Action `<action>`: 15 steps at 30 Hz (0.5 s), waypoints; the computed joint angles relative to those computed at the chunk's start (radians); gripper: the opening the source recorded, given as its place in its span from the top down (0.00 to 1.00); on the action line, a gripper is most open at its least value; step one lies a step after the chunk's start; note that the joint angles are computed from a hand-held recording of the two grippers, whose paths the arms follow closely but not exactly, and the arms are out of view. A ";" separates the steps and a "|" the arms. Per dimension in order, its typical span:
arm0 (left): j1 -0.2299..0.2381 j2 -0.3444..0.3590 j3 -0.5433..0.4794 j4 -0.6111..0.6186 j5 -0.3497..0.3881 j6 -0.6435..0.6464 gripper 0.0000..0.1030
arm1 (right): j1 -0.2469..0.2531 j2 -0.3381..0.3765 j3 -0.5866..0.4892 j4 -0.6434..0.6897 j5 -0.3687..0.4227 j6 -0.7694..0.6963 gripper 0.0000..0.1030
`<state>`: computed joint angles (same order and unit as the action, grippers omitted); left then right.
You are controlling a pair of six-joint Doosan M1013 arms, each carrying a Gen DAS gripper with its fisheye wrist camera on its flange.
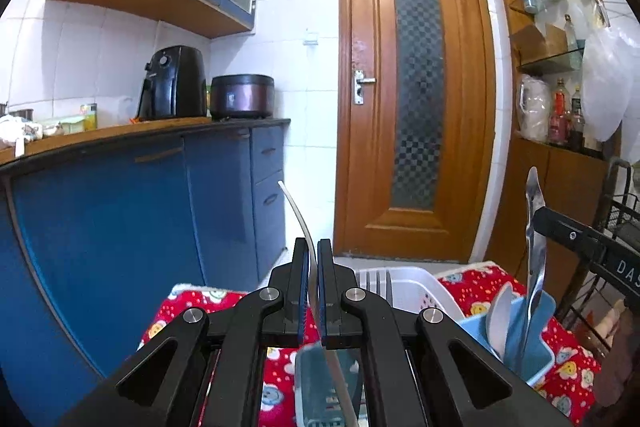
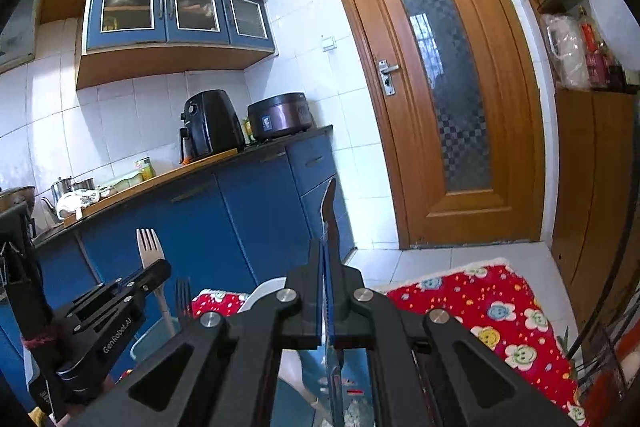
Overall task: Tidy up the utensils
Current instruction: 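Lower fork and knife into the blue caddy and open both tools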
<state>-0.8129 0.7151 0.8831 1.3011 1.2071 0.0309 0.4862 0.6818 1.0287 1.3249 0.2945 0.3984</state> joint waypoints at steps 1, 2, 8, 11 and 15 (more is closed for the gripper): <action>-0.001 -0.001 0.003 -0.006 -0.004 0.000 0.96 | 0.000 -0.001 0.002 0.000 0.004 0.001 0.97; -0.002 -0.004 0.007 -0.013 -0.007 0.001 0.96 | -0.002 -0.003 0.006 0.001 0.011 0.003 0.97; -0.003 -0.012 0.015 -0.067 -0.028 0.003 0.92 | -0.013 -0.012 0.017 0.004 0.059 0.048 0.95; -0.004 -0.018 0.020 -0.098 -0.043 0.009 0.88 | -0.015 -0.020 0.030 0.010 0.068 0.048 0.88; -0.011 -0.023 0.022 -0.106 -0.038 0.008 0.73 | -0.019 -0.033 0.050 0.053 0.077 0.020 0.79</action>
<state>-0.8237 0.6922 0.9055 1.1950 1.1689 0.0394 0.4676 0.6490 1.0784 1.3776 0.3714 0.4188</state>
